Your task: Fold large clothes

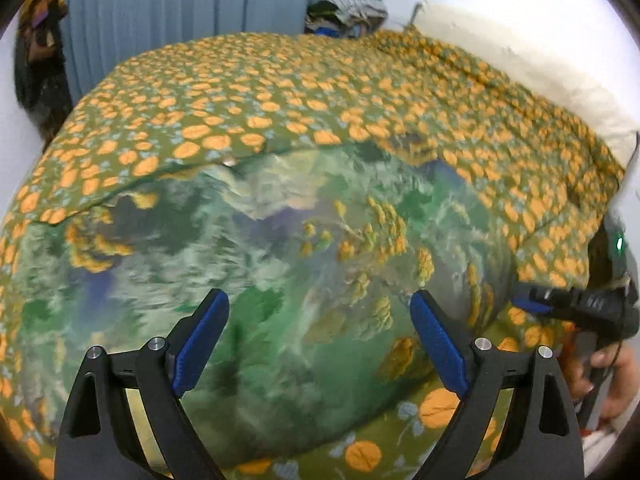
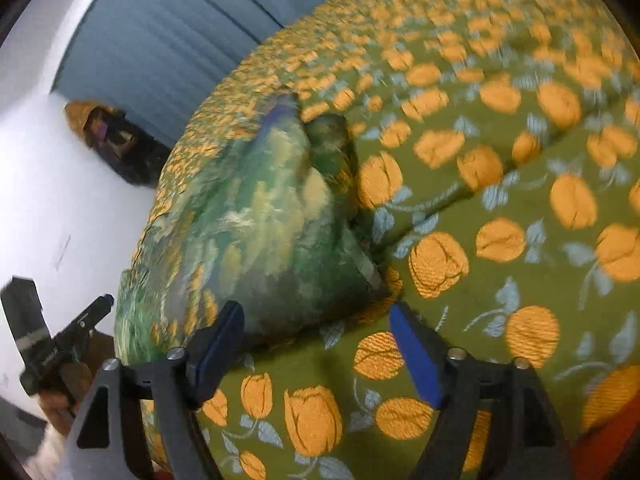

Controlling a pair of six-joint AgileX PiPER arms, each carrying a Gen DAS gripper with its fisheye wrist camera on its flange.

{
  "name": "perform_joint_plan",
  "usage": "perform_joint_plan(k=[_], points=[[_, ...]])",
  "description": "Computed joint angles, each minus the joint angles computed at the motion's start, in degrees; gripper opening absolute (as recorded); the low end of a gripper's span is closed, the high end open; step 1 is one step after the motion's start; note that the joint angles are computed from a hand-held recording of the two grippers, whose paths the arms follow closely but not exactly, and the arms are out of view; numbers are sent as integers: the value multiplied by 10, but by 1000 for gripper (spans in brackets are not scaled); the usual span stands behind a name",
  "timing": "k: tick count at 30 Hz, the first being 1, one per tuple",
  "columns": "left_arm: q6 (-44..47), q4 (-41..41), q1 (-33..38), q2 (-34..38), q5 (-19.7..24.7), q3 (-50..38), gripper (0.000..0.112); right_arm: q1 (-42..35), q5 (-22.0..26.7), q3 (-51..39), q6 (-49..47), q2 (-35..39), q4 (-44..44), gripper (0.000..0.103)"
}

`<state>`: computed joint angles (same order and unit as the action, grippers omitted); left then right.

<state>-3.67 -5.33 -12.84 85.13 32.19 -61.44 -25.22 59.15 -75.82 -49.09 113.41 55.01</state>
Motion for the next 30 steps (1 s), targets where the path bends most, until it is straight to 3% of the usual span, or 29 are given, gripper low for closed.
perform_joint_plan(k=[3, 4, 6, 11, 13, 14, 15, 17, 20, 26, 30], points=[[17, -10, -2, 57, 15, -6, 96, 6, 21, -13, 5, 33, 39, 79], [18, -10, 0, 69, -1, 4, 99, 11, 17, -15, 6, 37, 44, 79], [17, -10, 1, 72, -15, 9, 102, 22, 5, -20, 11, 46, 67, 81], [18, -18, 4, 82, 10, -15, 102, 31, -14, -27, 56, 68, 109, 84], [19, -15, 2, 81, 8, -12, 102, 34, -28, -14, 47, 60, 125, 75], [24, -19, 3, 84, 9, -16, 102, 35, -33, -9, 44, 54, 123, 52], [25, -20, 2, 83, 11, -18, 102, 34, -37, 0, 39, 46, 122, 45], [25, -15, 3, 74, 15, -11, 102, 37, -46, 22, 11, 17, 128, 36], [28, -22, 12, 62, 38, -17, 102, 46, -62, 43, -21, -21, 132, 33], [126, -166, 116, 30, 174, -104, 100, 62, -96, 108, -162, -136, 155, 31], [145, -189, 128, 62, 318, -275, 100, 106, -137, 166, -269, -239, 177, 30]])
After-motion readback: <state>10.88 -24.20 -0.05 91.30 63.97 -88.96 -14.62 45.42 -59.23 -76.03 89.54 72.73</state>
